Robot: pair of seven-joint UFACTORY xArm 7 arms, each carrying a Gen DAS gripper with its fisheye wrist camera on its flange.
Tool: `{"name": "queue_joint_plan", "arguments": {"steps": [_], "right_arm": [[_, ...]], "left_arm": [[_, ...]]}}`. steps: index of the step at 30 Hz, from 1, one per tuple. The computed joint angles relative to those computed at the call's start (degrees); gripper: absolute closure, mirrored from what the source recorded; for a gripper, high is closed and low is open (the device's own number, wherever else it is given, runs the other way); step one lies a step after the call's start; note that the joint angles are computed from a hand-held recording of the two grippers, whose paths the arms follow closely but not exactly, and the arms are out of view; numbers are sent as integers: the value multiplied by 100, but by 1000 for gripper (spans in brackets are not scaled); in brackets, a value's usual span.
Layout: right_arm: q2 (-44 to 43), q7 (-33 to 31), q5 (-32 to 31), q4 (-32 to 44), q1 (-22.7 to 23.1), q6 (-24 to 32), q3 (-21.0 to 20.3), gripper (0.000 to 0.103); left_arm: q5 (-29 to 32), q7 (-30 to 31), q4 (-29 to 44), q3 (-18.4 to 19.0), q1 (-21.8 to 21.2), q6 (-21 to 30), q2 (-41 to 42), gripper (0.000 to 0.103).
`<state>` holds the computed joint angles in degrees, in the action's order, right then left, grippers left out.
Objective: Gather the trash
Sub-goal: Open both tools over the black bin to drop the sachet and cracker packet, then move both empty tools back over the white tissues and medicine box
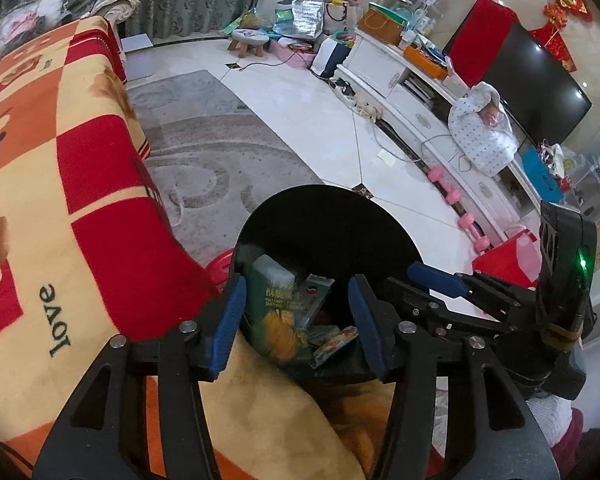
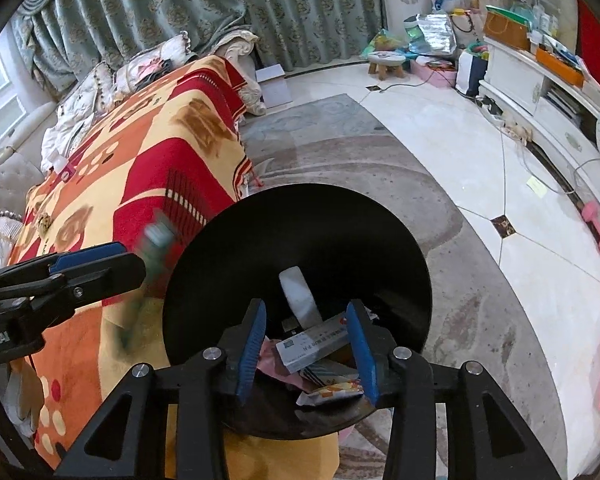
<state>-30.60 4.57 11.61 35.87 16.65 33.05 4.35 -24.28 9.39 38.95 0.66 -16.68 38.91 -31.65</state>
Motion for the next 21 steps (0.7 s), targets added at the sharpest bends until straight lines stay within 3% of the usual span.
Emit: {"name": "queue_joint_plan", "arguments": {"steps": [21], "right_arm": [[296,19,38,309,422,96,316,61]], "left_arm": [[1222,-620,-686,35,971,406,-993,50]]}}
